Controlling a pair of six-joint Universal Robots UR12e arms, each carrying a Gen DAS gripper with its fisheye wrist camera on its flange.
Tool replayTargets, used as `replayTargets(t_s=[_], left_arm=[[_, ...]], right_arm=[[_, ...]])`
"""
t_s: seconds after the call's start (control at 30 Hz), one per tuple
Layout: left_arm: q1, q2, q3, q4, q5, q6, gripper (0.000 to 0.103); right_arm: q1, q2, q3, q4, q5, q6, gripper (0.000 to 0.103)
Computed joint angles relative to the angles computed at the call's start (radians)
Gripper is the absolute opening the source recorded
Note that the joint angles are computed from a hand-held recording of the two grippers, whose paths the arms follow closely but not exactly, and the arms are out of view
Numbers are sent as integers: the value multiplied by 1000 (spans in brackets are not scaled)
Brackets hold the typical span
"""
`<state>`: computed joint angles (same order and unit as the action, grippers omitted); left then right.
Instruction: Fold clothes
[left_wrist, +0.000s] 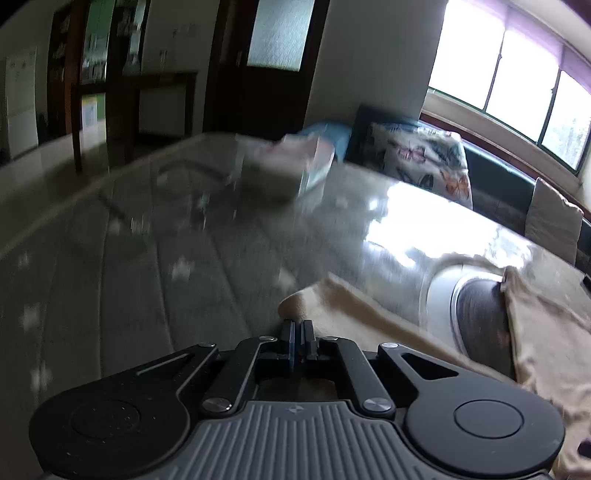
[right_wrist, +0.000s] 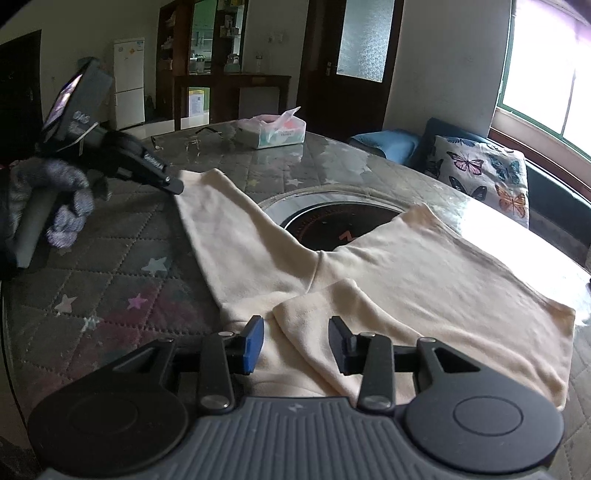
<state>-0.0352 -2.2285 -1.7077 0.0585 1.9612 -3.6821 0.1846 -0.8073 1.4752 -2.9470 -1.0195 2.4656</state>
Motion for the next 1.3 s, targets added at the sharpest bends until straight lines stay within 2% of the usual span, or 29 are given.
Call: replayTargets(t_s=[0.2,0.33,0.53,0.77,0.97,1.17,1.23,1.3], left_arm=[[-10,-6,51,81,12,119,3],[-23,-4,69,139,-13,179,3],[-55,5,81,222,-82,257,3],[-104,-3,127,268,-212,376,3],[-146,-40,190,233,-357,491,3],[-174,-87,257,105,-509,571,4],[-183,-102,270,64,-548,592,7],[-192,-108,270,22,-554,604,8]], right_arm=[[10,4,-5,30,-1,-27,39],[11,5,-5,27,-2,-24,39],[8,4,-2,26,6,-18,39],[-32,-20,19,-36,17,74,39],[-81,-37,48,-111,-35,190,39],[-124,-48,79,-157,-92,268,39],[-135,-49,86,-160,-99,296,39],[-143,-50,93,-161,-109,317,39]])
